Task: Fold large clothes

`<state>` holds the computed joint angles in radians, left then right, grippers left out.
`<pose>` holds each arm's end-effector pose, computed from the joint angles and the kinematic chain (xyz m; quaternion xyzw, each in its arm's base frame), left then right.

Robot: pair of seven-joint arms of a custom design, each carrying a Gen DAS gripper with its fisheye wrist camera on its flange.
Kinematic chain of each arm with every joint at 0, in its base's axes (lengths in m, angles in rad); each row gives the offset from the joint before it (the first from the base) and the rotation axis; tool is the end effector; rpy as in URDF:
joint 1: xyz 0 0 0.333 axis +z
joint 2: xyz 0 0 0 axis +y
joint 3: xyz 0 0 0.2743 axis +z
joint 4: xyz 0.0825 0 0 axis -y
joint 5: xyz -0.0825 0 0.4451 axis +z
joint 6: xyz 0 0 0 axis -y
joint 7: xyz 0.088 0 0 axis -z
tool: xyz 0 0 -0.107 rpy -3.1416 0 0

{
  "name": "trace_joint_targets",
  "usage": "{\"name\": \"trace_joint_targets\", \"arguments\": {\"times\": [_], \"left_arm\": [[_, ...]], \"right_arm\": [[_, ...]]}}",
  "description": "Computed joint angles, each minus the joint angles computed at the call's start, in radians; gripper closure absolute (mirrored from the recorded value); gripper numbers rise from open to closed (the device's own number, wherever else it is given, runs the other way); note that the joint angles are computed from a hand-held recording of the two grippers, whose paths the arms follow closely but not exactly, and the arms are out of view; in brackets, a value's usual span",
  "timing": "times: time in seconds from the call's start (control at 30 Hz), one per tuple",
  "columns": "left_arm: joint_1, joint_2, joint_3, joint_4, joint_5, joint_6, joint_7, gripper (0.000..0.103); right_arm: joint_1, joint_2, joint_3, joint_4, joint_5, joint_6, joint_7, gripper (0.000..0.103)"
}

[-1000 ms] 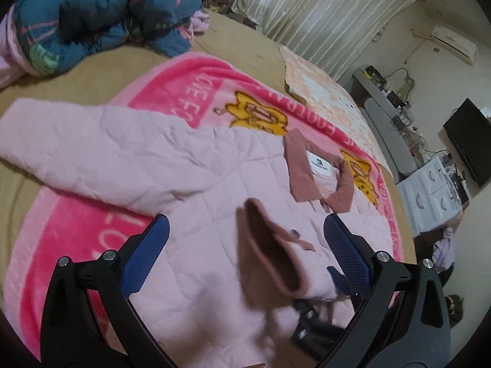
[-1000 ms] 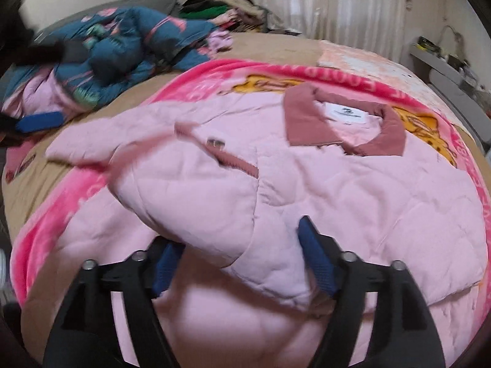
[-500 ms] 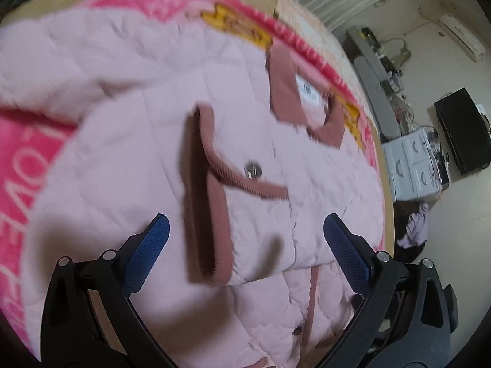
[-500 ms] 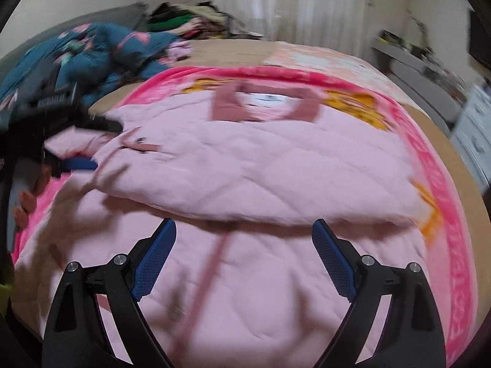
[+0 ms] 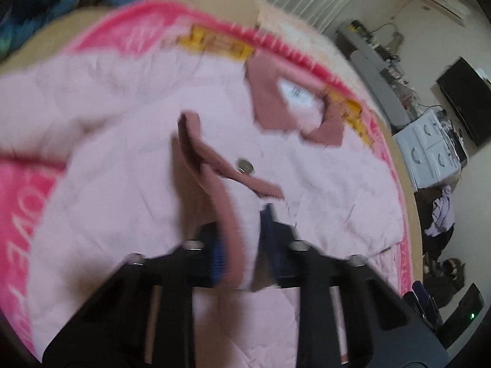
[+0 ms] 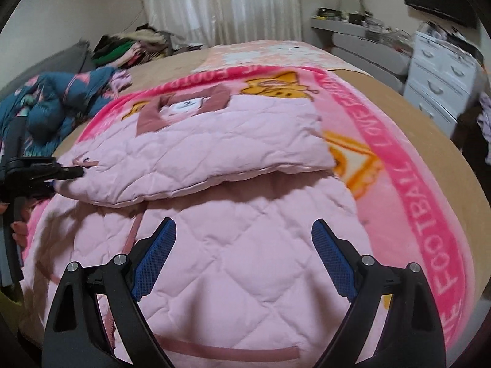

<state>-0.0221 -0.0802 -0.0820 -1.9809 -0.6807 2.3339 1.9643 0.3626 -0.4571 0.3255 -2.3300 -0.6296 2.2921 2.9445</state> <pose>0.6295 -0.0771 0.4900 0.6198 -0.7036 0.3476 0.0059 0.4148 0.3319 0.4932 -0.5294 0.7597 -0.2846 0.2480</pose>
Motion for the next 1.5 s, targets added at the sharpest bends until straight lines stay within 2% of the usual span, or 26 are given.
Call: {"name": "trace_joint_targets", "arguments": {"times": [0.2, 0.37, 0.47, 0.57, 0.87, 1.17, 1.37, 1.5], "left_arm": [[-0.012, -0.024, 0.004, 0.075, -0.044, 0.049, 0.112, 0.096], [-0.02, -0.023, 0.01, 0.116, -0.076, 0.1, 0.184, 0.096], [-0.014, 0.014, -0.001, 0.124, -0.001, 0.143, 0.141, 0.096], [-0.002, 0.061, -0.007, 0.131, 0.065, 0.142, 0.087, 0.097], [0.027, 0.101, -0.022, 0.081, 0.153, 0.176, 0.057, 0.098], [0.036, 0.116, -0.026, 0.041, 0.219, 0.177, 0.054, 0.097], [0.042, 0.128, -0.03, 0.033, 0.242, 0.175, 0.037, 0.095], [0.04, 0.126, -0.032, 0.025, 0.258, 0.185, 0.036, 0.094]], "right_arm": [[-0.009, -0.024, 0.005, -0.015, -0.006, 0.007, 0.04, 0.014], [-0.015, -0.016, 0.008, 0.004, -0.023, 0.008, 0.024, 0.014], [-0.021, -0.012, 0.003, 0.013, -0.035, 0.018, 0.016, 0.014], [-0.03, -0.002, 0.0, 0.034, -0.047, 0.013, 0.004, 0.014], [-0.054, 0.083, -0.036, 0.131, -0.075, -0.01, -0.094, 0.014], [-0.061, 0.221, -0.113, 0.222, -0.011, 0.082, -0.193, 0.014], [-0.052, 0.321, -0.148, 0.297, 0.029, 0.082, -0.238, 0.014], [-0.042, 0.372, -0.178, 0.31, 0.102, 0.113, -0.283, 0.014]]}}
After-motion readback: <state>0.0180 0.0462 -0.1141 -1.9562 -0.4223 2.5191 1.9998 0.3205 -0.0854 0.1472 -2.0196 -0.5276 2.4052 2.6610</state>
